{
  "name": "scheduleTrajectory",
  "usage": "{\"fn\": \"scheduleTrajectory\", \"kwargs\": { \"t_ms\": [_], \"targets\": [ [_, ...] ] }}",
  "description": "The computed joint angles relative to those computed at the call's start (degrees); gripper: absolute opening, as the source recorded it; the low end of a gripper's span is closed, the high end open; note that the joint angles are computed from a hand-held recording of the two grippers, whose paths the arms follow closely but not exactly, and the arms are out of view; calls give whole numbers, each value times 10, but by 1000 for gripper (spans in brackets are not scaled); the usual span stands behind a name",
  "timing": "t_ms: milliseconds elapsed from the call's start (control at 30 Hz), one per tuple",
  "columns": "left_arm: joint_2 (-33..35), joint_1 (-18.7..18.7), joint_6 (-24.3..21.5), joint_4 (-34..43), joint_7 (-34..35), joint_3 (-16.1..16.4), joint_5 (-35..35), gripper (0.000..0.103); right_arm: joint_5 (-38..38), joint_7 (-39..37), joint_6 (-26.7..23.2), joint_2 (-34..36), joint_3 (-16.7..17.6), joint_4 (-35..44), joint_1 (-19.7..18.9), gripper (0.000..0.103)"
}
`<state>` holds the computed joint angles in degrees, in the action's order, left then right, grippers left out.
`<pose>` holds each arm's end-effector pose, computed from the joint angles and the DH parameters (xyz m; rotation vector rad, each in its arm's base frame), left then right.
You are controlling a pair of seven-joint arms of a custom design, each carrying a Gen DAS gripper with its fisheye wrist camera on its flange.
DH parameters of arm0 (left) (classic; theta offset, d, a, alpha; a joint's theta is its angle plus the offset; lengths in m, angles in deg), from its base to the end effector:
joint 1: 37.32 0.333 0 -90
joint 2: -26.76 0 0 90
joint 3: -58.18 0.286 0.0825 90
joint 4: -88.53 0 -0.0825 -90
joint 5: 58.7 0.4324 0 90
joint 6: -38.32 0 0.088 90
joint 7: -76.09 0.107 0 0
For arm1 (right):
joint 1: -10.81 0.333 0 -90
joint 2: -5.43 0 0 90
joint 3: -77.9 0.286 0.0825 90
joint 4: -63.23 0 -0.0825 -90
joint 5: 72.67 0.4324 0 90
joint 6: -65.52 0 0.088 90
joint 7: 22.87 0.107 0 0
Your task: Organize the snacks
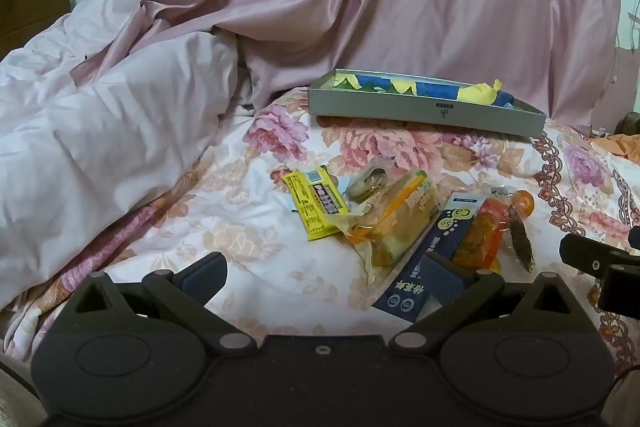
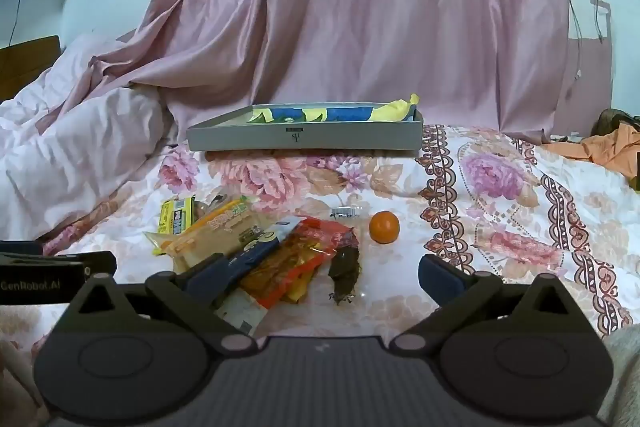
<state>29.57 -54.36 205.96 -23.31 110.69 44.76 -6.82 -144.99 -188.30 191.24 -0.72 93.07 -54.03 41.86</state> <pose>0.5379 -0.3715 0.4946 -1.3319 1.9221 -1.0529 0.4413 0.4166 0.4878 -1.2640 1.7775 -1.0558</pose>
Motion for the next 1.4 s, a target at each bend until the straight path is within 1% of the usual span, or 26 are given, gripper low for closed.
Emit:
{"fn": "scheduleTrajectory", "kwargs": {
  "t_ms": [1400],
  "targets": [
    [0, -1, -3, 0, 11, 0, -12, 102, 3, 4, 8, 2, -1, 1, 0, 103]
  ]
}}
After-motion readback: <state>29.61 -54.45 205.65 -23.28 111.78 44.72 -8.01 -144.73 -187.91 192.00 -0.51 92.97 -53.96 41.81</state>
